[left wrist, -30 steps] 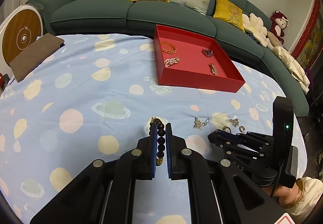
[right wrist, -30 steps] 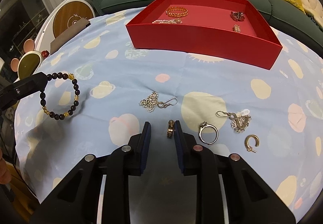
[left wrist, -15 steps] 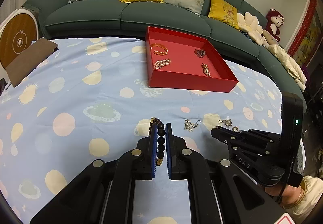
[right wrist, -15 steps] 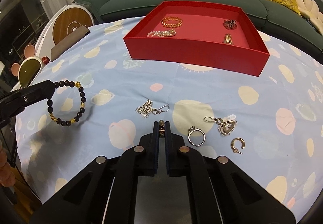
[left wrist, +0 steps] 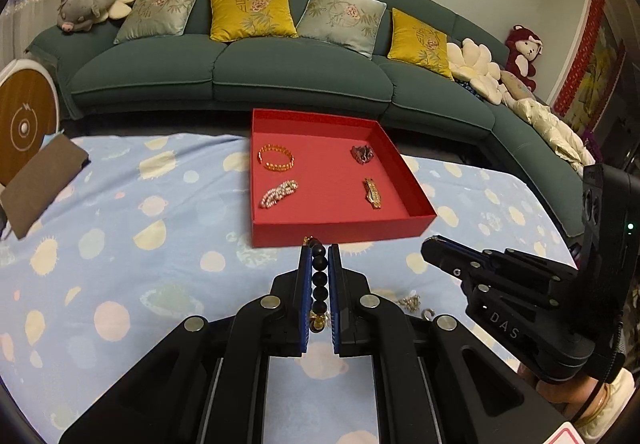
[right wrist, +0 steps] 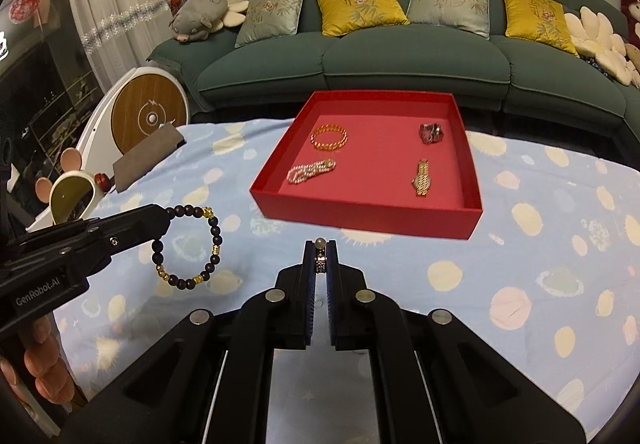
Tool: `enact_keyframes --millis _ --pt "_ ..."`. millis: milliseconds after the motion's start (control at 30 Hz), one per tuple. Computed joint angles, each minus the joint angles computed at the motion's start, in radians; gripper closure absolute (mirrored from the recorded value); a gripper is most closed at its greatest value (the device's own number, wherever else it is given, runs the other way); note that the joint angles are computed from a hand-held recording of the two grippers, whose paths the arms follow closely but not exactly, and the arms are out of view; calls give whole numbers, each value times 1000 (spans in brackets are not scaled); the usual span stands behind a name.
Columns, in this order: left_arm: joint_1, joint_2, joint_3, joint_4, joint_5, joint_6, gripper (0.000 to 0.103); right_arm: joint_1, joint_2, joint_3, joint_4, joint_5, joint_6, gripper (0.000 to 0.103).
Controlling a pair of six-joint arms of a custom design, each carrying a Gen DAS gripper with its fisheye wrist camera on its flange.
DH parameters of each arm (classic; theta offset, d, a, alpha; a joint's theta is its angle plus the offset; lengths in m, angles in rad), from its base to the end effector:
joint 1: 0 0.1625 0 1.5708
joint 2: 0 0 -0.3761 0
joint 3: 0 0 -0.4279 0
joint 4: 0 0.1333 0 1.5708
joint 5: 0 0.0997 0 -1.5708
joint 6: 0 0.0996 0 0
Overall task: Organize jewelry
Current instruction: 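Lift the bead bracelet and gold earring in both tools toward the red tray, then open both tools to drop the bracelet and earring into the red tray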
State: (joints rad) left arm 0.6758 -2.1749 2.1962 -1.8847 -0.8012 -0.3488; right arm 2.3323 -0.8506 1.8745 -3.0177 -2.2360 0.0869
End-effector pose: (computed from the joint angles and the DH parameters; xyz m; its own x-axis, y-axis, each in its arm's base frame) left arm -0.1309 -0.3647 0.4232 -0.8247 0.2039 -0.5276 0.4950 0.7115 -0.4988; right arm 0.4616 -0.3801 0.0492 -0.7961 -0.3009 0.5251 -0.5622 0.6887 -0.4578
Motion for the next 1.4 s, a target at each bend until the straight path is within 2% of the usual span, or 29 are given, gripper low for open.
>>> enact_keyframes --millis 100,233,467,633,933,1033,1067,1167,1267,1400 --pt "46 96 -42 -128 -55 45 97 -8 6 -36 4 -29 -32 99" --pt "100 223 -86 -246 -89 110 97 -42 17 -87 6 -42 -60 99" --pt "201 390 -149 -325 -103 149 97 -133 28 -139 49 -1 -27 99" --pt "260 463 -176 -376 -107 148 97 -176 61 -166 69 19 -11 99" --pt "317 535 -210 -404 -150 156 97 -207 152 -254 131 36 -43 99" --pt "330 540 -209 -440 -143 136 90 -222 167 -268 151 43 -40 97" --pt "330 540 -210 -444 -132 127 82 -226 168 -267 147 41 -38 96" --pt "314 533 -197 -479 -58 118 71 -231 159 -255 117 34 -48 89" --pt "301 524 -198 -478 -12 116 70 -230 138 -235 69 37 -49 76" --pt "289 491 -201 -456 -15 67 70 -221 105 -210 23 44 -42 76"
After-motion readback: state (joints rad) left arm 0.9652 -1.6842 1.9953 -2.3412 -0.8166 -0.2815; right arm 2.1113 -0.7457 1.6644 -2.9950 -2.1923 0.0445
